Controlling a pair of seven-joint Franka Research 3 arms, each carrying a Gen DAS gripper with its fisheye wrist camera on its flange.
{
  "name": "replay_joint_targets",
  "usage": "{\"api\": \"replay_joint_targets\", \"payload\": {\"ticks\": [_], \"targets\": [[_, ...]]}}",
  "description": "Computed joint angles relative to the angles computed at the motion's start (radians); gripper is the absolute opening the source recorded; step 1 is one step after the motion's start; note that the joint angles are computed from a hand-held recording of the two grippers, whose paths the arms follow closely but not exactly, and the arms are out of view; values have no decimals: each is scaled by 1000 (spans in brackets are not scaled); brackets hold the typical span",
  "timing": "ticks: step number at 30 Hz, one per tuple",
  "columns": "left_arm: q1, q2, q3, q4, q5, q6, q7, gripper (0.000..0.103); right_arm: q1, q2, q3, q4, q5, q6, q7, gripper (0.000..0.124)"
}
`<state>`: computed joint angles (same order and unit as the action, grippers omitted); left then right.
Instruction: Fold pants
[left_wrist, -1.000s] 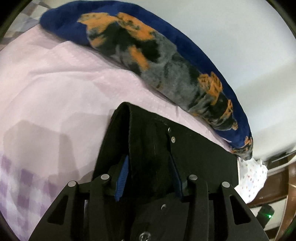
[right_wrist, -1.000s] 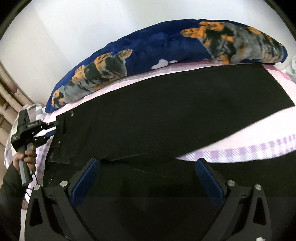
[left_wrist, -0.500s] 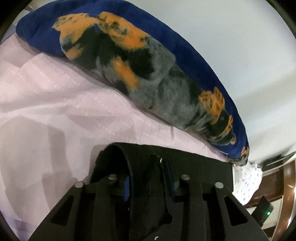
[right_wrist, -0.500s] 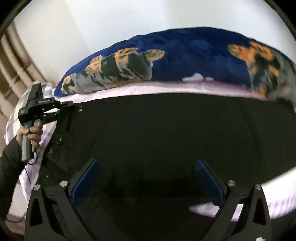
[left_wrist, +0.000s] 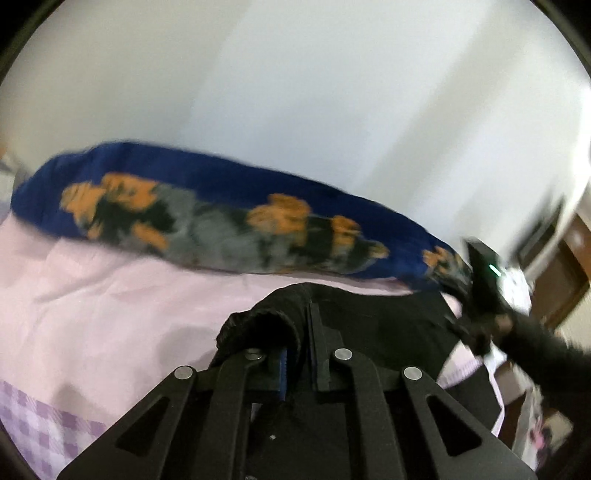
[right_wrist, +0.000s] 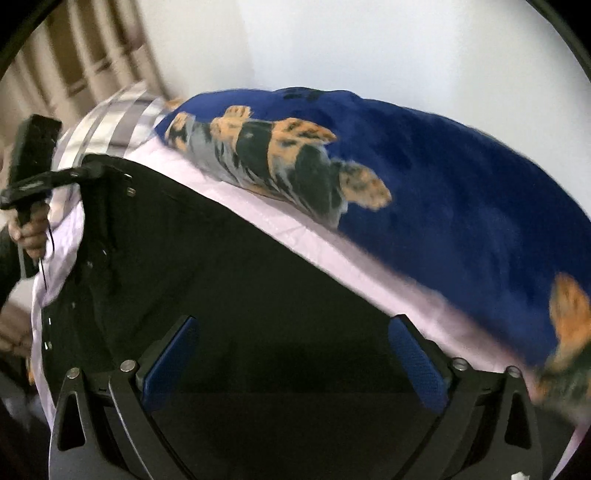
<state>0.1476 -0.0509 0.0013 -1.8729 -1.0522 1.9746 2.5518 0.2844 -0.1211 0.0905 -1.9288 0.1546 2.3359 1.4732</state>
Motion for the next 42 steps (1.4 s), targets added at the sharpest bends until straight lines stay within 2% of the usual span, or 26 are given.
{"api": "replay_joint_targets", "payload": {"ticks": [3,5,8,11,13,14,15,16,17,21,25,28,32,37,42], "targets": [[1,-37,8,-17,-15,-33,34,8,-4,82,-25,108,67,-92,-142,91],[1,-56,23,-31,-34,-62,64,8,-17,148,-37,196,112,-193,-233,86],[1,-72,35,-28,-9,-93,38,8,-36,226,-42,298,126,-312,-302,77],[0,-82,47,-36,-10,-94,54,8,-49,277,-44,365,118,-383,-345,62],[-1,-82,50,-34,-10,-91,50,8,-60,287,-46,381,133,-417,-373,44],[-1,-83,51,-34,-7,-93,46,8,-62,287,-47,383,135,-427,-375,39],[-2,-79,48,-33,-1,-83,40,8,-64,287,-48,384,135,-434,-372,28],[-5,-80,44,-35,8,-68,37,8,-62,275,-49,371,126,-426,-359,17],[-7,-81,41,-39,13,-53,37,8,-56,260,-48,351,110,-406,-342,13],[-20,-99,32,-65,39,36,34,8,-25,135,-35,212,32,-272,-257,9],[-23,-133,55,-88,52,18,28,8,-9,-61,6,34,-79,-159,-94,9],[-25,-189,78,-124,74,-15,42,8,-8,-195,55,-82,-148,-120,22,9],[-28,-287,121,-190,131,-99,61,8,-11,-362,121,-222,-191,-128,176,8],[-31,-429,161,-306,289,-183,76,9,14,-540,168,-395,-135,-146,334,8],[-41,-558,180,-440,466,-214,80,10,54,-593,203,-482,-95,-161,410,7]]}}
